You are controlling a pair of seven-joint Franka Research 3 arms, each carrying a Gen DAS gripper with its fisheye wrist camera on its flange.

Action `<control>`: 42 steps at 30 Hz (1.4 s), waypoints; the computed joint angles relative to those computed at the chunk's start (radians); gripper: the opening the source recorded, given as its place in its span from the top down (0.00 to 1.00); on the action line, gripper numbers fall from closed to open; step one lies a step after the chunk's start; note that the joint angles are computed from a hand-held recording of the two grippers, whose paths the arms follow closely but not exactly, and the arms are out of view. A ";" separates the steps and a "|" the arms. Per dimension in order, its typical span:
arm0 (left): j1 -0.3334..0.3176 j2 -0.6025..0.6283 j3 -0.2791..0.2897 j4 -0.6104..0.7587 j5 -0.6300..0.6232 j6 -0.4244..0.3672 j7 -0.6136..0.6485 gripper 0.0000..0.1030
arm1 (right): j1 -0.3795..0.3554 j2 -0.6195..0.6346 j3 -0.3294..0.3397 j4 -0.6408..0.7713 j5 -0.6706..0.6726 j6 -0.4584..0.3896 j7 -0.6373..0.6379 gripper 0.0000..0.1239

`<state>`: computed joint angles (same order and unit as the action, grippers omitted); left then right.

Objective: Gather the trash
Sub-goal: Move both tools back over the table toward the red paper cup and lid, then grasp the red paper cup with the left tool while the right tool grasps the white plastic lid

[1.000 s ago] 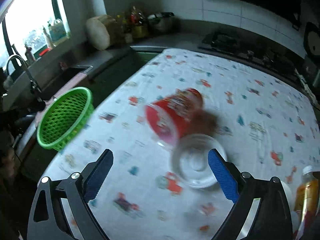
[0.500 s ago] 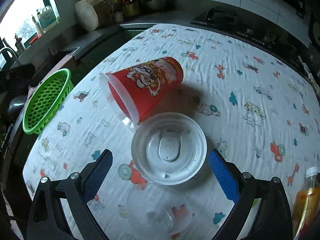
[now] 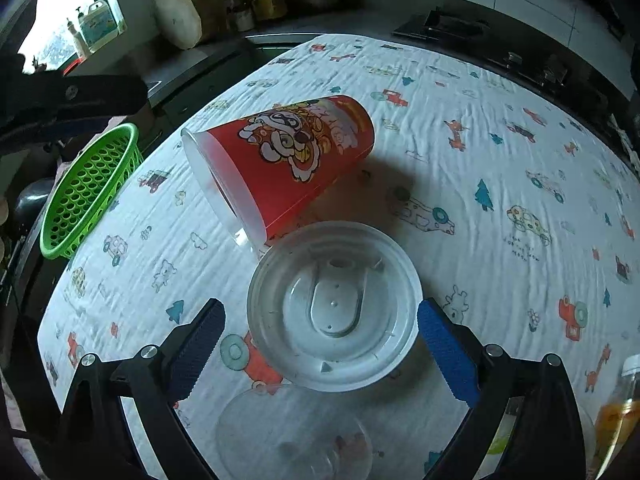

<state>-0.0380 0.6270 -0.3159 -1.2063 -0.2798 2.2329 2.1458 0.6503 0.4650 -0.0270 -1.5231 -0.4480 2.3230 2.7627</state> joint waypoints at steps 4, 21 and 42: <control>-0.009 0.024 0.003 0.036 0.008 -0.019 -0.015 0.09 | 0.001 0.019 0.000 0.028 0.004 -0.029 -0.012 0.24; -0.040 0.078 -0.003 0.123 0.030 -0.073 -0.030 0.09 | 0.009 -0.014 -0.001 -0.015 -0.002 -0.021 0.005 0.24; -0.102 0.176 0.002 0.249 0.080 -0.162 -0.016 0.10 | -0.013 -0.036 0.003 -0.079 0.020 0.062 0.034 0.32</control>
<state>-0.1401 0.8027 -0.3140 -0.9576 -0.1997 2.0713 2.1293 0.6377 0.4294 -0.0241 -1.6018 -0.4283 2.3846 2.7965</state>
